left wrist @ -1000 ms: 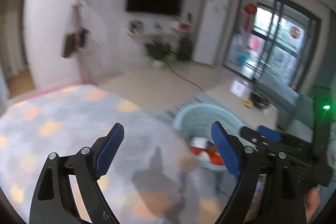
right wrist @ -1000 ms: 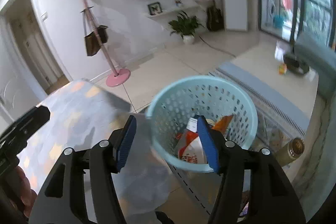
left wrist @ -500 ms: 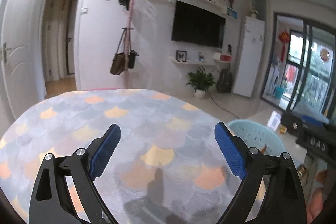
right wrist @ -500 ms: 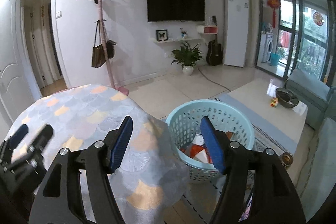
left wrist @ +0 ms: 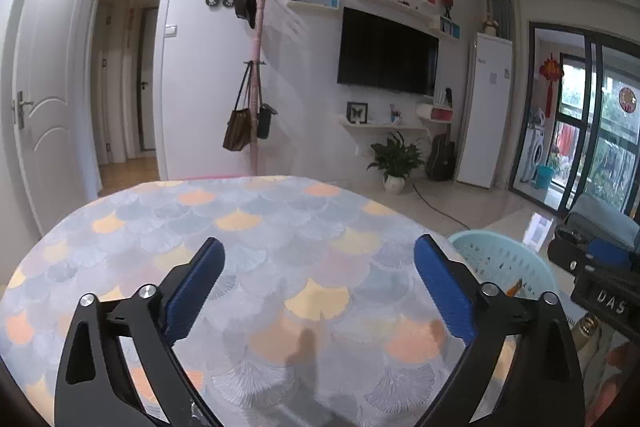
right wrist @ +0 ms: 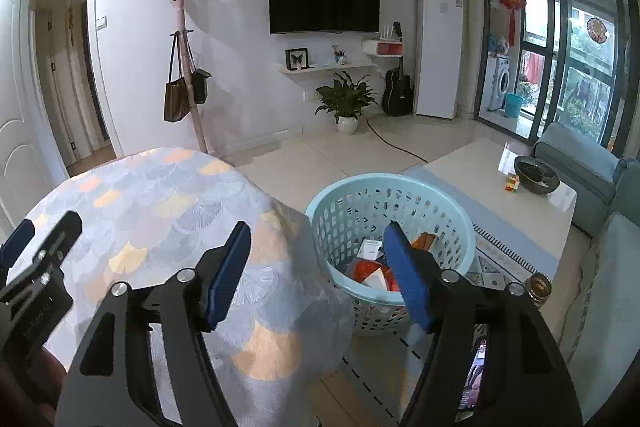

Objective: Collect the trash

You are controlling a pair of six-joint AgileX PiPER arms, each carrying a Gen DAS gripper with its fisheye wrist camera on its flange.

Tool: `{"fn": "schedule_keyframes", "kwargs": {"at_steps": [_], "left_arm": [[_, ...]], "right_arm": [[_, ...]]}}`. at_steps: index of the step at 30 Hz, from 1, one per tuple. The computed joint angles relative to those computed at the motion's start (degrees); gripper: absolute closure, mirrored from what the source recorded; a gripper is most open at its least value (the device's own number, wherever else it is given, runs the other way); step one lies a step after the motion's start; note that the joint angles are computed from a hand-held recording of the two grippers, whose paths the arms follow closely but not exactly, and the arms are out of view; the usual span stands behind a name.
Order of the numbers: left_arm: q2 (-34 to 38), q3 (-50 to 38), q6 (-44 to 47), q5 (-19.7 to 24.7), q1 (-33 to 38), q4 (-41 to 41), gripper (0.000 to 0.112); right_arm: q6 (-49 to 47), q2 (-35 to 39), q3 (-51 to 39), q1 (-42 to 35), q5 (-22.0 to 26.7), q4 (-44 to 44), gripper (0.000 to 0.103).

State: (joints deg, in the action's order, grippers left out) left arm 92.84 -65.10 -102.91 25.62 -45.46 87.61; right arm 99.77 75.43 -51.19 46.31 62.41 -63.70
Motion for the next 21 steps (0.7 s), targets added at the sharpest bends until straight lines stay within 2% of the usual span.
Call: {"fn": "schedule_keyframes", "kwargs": {"at_steps": [3,6,10,16,21], "left_arm": [[0.10,-0.57,4.07,-3.05,1.21,-3.77,0.018],[-0.45,0.24,1.17,-1.93,0.85,-0.65,0.018],[-1.40,1.34,-1.70,-2.67,1.49,1.31,0.018],[-1.62,1.13,-0.64,-2.10,1.06,0.20,0.018],[-1.18,0.64,-0.18,0.26,0.12,0.56,0.018]], "right_arm": [[0.84,-0.03,0.54,1.16,1.40,-0.48,0.034],[1.93,0.15,1.06,2.06,2.26,-0.60,0.034],[2.73,0.80,1.16,3.16,3.10,-0.67,0.034],[3.07,1.68,0.98,3.08,2.62,-0.37,0.032],[3.52,1.53,1.27,3.40,2.90,-0.67,0.032]]}}
